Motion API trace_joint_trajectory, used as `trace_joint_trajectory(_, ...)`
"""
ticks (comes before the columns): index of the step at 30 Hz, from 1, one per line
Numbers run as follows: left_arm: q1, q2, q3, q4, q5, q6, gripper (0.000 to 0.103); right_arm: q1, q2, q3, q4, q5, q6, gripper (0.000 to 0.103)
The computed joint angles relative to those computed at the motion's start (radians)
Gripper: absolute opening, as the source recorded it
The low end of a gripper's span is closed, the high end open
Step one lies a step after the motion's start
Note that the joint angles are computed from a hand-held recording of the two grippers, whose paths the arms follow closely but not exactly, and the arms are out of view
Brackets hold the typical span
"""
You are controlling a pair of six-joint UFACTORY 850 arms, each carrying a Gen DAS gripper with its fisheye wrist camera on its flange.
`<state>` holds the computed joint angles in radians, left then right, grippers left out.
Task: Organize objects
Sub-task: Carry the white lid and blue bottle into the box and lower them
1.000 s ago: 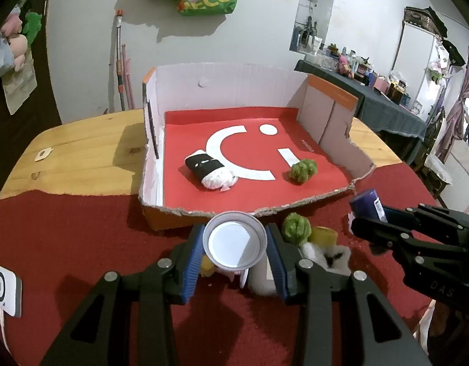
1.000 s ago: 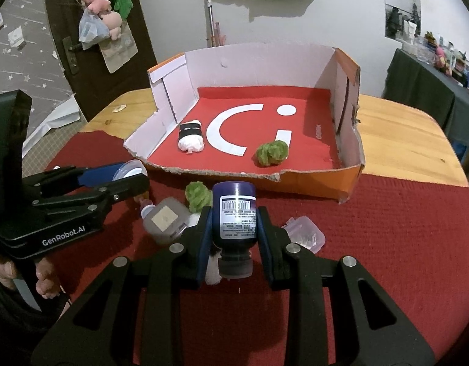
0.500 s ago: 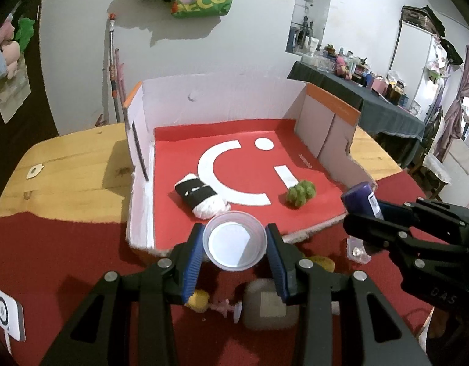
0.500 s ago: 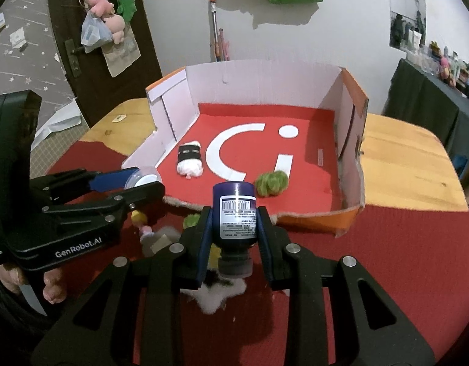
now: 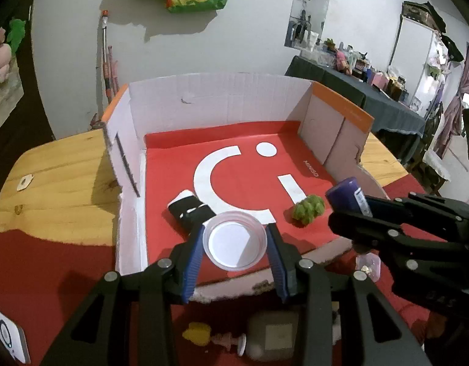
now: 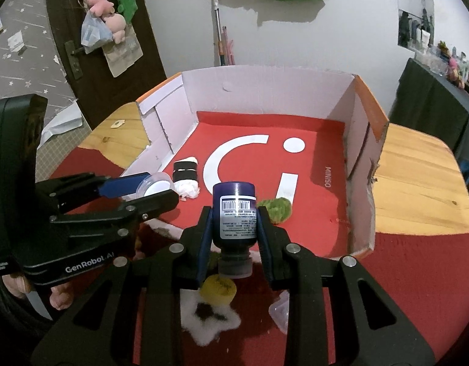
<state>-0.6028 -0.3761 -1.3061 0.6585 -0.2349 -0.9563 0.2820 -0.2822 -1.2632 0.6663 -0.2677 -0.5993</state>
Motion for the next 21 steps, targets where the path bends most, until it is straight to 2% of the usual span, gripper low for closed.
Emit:
trace_joint_trajectory(5, 0.007, -0.031, -0.039, -0.082, -0.011, 0.097, 0.042, -0.011, -0.036, -0.038, 0.023, -0.026, -0.017, 0.027)
trace_joint_trajectory(15, 0.026, -0.089, -0.098, -0.378, -0.046, 0.4, 0.042, -0.03, -0.104, -0.101, 0.019, -0.095, 0.0, 0.027)
trace_joint_trajectory(21, 0.03, -0.103, -0.11, -0.41, -0.056, 0.442, 0.042, -0.04, -0.133, -0.126, 0.044, -0.14, -0.011, 0.027)
